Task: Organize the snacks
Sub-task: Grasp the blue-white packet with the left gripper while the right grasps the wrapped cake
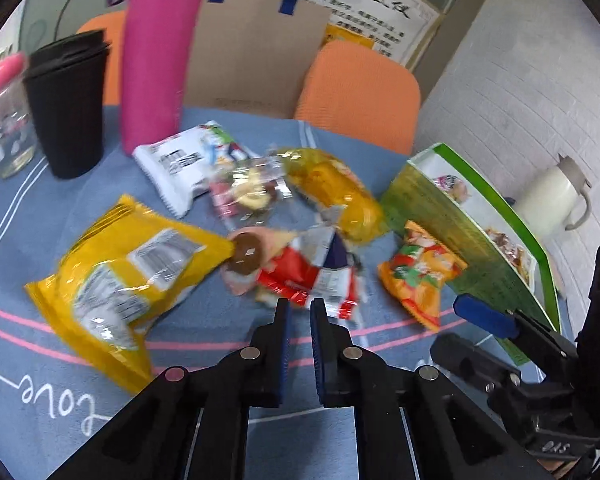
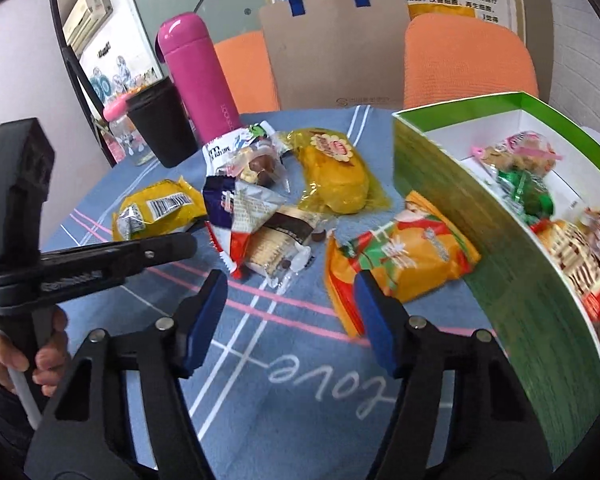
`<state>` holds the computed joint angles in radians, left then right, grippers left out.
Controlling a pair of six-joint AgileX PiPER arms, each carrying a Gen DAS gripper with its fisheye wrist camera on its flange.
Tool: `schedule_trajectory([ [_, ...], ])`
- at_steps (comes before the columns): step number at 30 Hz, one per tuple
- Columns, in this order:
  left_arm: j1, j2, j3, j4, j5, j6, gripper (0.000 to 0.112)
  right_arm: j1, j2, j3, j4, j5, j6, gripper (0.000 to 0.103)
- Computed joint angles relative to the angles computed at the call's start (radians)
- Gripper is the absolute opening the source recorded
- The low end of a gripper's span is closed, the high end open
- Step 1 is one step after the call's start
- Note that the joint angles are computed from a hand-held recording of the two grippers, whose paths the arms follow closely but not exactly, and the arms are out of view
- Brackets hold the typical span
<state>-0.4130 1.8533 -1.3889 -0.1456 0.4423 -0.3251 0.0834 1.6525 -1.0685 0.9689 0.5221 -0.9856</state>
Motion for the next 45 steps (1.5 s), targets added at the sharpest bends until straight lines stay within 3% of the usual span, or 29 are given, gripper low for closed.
schedule_trajectory([
  [4,0.070,-0.041,0.104,-0.255,-0.086,0.214,0.009,0.028,0.026,-0.024,0.003,-0.017,0.008,0.066],
  [8,0.105,-0.052,0.137,-0.511,-0.089,0.448,0.012,0.040,0.038,-0.043,0.020,-0.027,0.004,0.066],
  [10,0.107,-0.084,0.172,-0.671,-0.118,0.606,0.025,0.047,0.027,-0.023,0.020,-0.071,-0.002,0.066],
  [11,0.100,-0.097,0.184,-0.691,-0.139,0.629,0.041,0.046,0.020,-0.006,0.026,-0.097,-0.011,0.066],
  [12,0.089,-0.104,0.187,-0.671,-0.164,0.612,0.056,0.037,0.013,0.005,0.027,-0.114,-0.002,0.066],
  [14,0.057,-0.107,0.176,-0.511,-0.219,0.472,0.060,0.008,-0.003,0.029,0.118,-0.126,-0.079,0.066],
  [17,0.021,-0.064,0.076,-0.238,-0.180,0.264,0.060,-0.006,-0.013,0.038,0.112,-0.148,-0.083,0.066],
  [19,-0.007,-0.003,-0.033,-0.038,-0.106,0.115,0.060,-0.011,-0.004,0.028,0.091,-0.140,-0.058,0.066],
  [21,-0.017,0.061,-0.126,0.048,-0.026,0.061,0.057,-0.010,-0.003,0.024,0.092,-0.138,-0.057,0.066],
  [23,-0.011,0.110,-0.176,0.022,0.030,0.086,0.039,0.004,-0.005,0.022,0.057,-0.149,-0.028,0.066],
  [25,-0.003,0.092,-0.149,0.001,0.019,0.111,0.036,0.017,-0.001,0.015,0.027,-0.138,-0.006,0.066],
  [26,0.007,0.073,-0.126,-0.054,0.004,0.164,0.027,0.024,0.003,0.008,0.019,-0.123,0.002,0.066],
  [29,0.064,0.015,-0.038,-0.272,-0.020,0.333,0.027,0.068,0.007,-0.005,-0.051,-0.129,0.052,0.066],
  [34,0.148,-0.049,0.073,-0.498,-0.068,0.452,0.027,0.129,0.059,-0.103,-0.224,-0.083,0.220,0.066],
  [36,0.168,-0.060,0.091,-0.554,-0.086,0.466,0.027,0.153,0.101,-0.168,-0.388,-0.072,0.409,0.067],
  [38,0.176,-0.064,0.105,-0.560,-0.107,0.440,0.027,0.162,0.143,-0.230,-0.468,-0.030,0.515,0.085],
  [40,0.185,-0.060,0.108,-0.545,-0.118,0.395,0.027,0.166,0.177,-0.275,-0.453,0.010,0.508,0.091],
  [45,0.205,-0.070,0.132,-0.656,-0.140,0.471,0.027,0.202,0.246,-0.363,-0.544,0.016,0.507,0.092],
])
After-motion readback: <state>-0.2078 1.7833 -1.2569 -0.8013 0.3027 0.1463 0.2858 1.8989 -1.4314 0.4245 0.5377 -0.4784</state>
